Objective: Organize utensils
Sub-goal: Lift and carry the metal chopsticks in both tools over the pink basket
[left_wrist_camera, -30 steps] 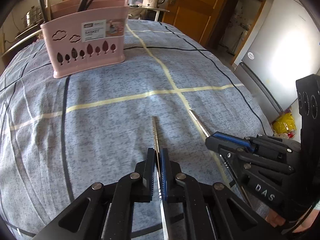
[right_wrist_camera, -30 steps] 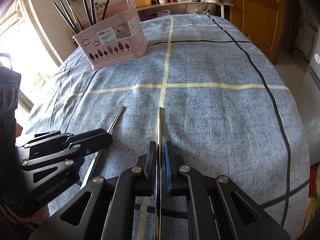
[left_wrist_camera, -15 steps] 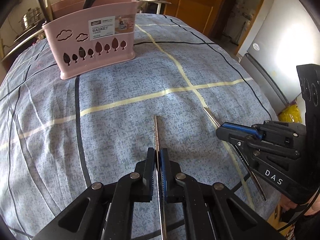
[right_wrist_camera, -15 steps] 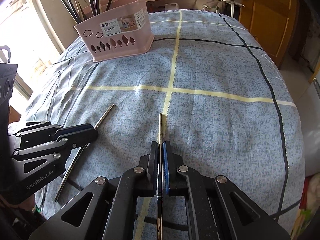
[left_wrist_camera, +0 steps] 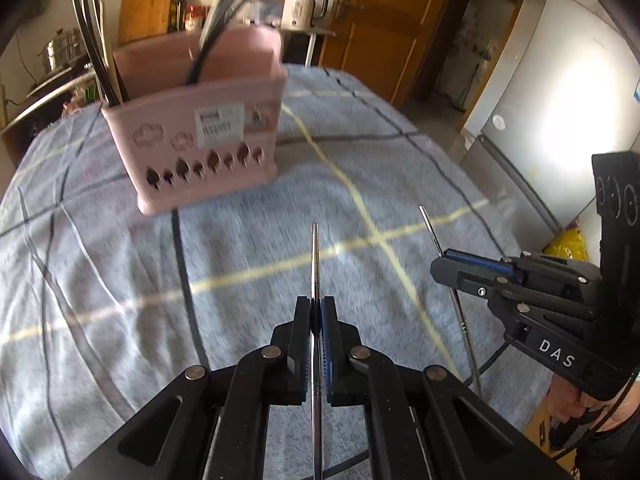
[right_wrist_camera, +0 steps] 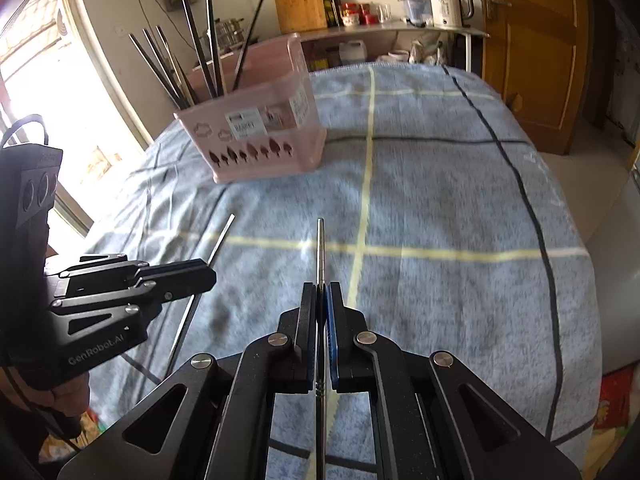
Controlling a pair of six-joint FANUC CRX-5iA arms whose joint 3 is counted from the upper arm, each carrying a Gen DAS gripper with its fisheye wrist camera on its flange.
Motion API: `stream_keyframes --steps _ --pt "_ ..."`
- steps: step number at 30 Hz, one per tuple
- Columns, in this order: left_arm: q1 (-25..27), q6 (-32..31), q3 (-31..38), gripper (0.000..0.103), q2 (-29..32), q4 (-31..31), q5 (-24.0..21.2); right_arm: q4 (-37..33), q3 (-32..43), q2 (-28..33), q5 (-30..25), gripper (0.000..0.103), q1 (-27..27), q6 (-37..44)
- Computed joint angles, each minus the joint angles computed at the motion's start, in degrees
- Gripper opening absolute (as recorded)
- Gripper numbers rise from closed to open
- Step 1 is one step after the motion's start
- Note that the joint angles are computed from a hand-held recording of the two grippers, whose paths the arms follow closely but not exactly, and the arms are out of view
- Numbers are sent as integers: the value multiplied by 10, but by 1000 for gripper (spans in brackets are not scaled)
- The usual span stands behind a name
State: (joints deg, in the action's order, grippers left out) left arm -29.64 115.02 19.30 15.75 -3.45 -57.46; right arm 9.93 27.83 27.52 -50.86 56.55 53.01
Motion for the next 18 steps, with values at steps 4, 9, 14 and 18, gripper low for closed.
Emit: stream_keyframes --steps 4,9,14,18 --pt "7 5 6 5 -21 -14 15 14 8 -2 20 5 -1 -4" --pt "16 7 12 5 -40 -31 31 41 12 -7 48 5 -2 -16" --pt "26 11 9 5 -54 -37 44 70 7 -13 77 5 -3 -35" --pt "32 13 -3 5 -61 -29 47 73 0 -16 82 5 -3 -42"
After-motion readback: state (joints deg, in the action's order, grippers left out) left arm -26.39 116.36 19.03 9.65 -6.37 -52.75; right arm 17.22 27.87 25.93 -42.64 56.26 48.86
